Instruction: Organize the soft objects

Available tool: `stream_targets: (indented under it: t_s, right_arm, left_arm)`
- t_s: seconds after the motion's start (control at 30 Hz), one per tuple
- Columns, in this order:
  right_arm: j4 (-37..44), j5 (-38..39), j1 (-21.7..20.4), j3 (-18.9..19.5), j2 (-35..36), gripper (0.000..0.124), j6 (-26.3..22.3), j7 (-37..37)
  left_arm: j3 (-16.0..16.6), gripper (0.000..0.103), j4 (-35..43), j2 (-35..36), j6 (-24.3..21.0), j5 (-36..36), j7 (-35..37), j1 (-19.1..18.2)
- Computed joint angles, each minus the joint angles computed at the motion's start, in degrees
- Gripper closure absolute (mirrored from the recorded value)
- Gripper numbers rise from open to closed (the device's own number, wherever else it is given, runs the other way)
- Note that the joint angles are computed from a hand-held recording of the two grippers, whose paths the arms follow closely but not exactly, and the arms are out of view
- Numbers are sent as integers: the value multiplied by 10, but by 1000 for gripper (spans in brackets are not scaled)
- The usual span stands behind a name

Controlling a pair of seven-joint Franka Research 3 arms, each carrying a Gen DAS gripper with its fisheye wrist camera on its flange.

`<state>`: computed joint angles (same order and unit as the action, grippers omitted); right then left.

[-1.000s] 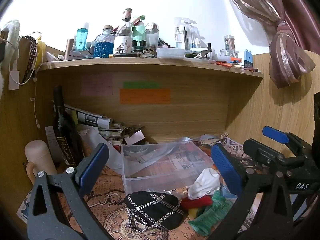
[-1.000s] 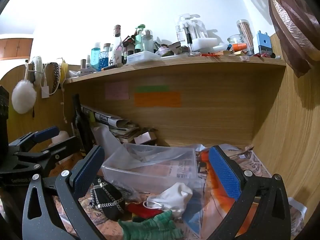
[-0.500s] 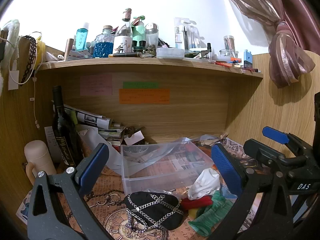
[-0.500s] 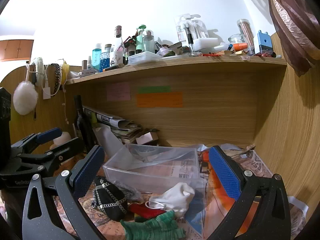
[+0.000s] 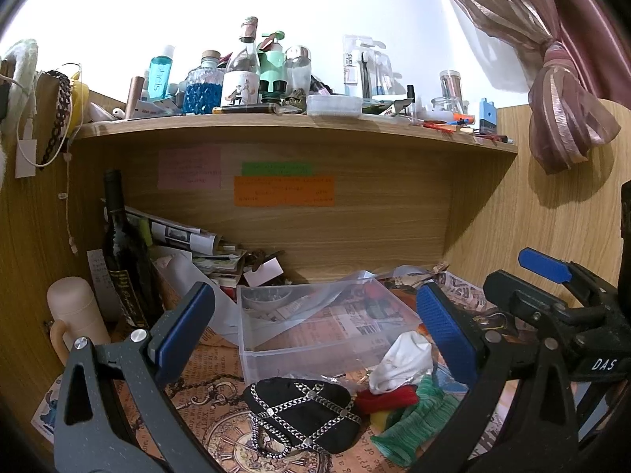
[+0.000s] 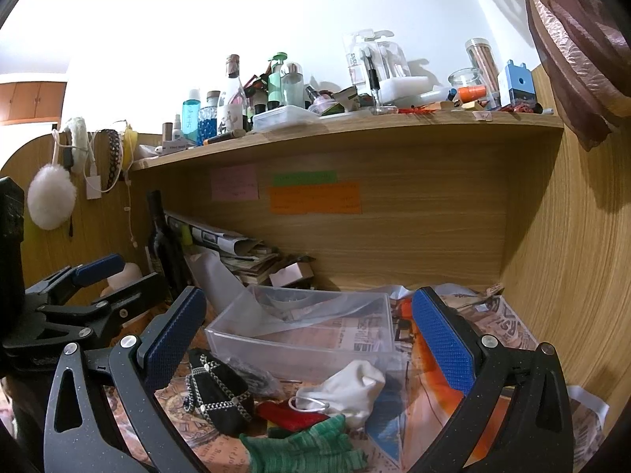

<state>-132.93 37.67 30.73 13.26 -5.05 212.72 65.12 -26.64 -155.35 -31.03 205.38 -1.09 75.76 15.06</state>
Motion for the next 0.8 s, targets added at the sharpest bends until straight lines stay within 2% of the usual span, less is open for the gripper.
stream_targets:
  t_s: [0.3,0.8]
  right_arm:
    - [-5,-8,-1,-3,-3,21,3,18]
    - [-5,-9,-2,-2,-1,21,6,18]
  left_arm:
    - [-9,0,-1,-2,3,-8,3,5]
    - [0,0,-2,2,4,-6,4,-3]
